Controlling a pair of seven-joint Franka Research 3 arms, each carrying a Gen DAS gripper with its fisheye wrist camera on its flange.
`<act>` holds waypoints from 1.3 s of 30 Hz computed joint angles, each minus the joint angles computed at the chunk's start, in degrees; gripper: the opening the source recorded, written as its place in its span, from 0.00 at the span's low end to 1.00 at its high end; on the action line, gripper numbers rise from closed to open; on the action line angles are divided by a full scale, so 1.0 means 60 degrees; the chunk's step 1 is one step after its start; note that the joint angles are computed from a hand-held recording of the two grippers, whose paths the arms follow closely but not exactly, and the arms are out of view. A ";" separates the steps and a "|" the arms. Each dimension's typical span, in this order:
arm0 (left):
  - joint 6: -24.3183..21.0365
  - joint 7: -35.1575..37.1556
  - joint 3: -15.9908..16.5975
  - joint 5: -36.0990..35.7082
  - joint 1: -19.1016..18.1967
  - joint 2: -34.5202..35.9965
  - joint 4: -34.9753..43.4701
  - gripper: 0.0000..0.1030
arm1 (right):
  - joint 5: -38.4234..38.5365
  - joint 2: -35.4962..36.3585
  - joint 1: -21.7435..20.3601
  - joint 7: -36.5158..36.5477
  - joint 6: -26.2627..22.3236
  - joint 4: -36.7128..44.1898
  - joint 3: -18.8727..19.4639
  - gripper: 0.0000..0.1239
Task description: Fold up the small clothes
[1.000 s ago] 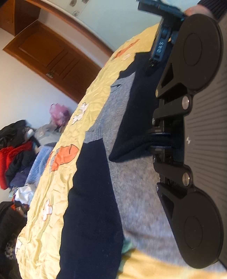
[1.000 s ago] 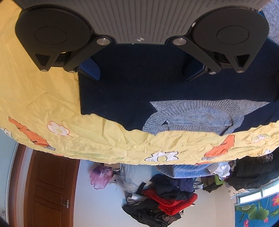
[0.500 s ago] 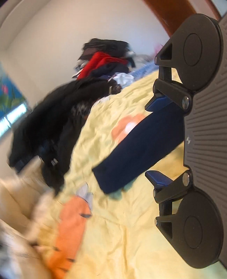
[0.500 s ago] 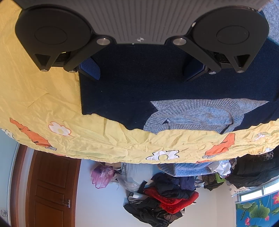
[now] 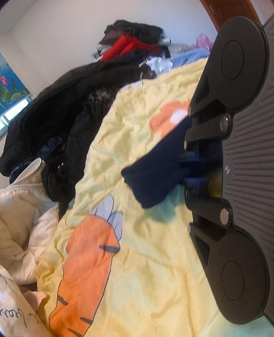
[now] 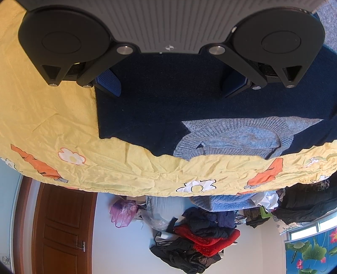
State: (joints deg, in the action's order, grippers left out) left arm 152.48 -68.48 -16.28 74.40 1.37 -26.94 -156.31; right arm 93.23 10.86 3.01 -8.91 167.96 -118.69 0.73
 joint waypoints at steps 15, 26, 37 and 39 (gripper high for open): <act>-0.3139 0.3833 -0.2329 0.2206 -0.2310 0.4737 0.5952 0.05 | 0.0081 -0.0032 -0.0058 0.0055 -0.0206 -0.0020 -0.0023 0.83; -0.4512 0.8245 -0.1722 0.1597 -0.4949 0.8931 1.0045 0.06 | 0.0159 -0.0110 -0.0253 0.0294 -0.0865 -0.0069 -0.0125 0.83; -0.4367 0.7997 -0.0382 0.1496 -0.6163 0.8808 1.0073 0.06 | -0.0730 -0.0648 -0.0432 0.1693 -0.1793 -0.0320 -0.0180 0.80; -0.4260 0.8064 -0.0158 0.1426 -0.6343 0.8793 1.0087 0.06 | -0.1349 -0.0984 -0.0667 0.3127 -0.3530 -0.0402 -0.0372 0.82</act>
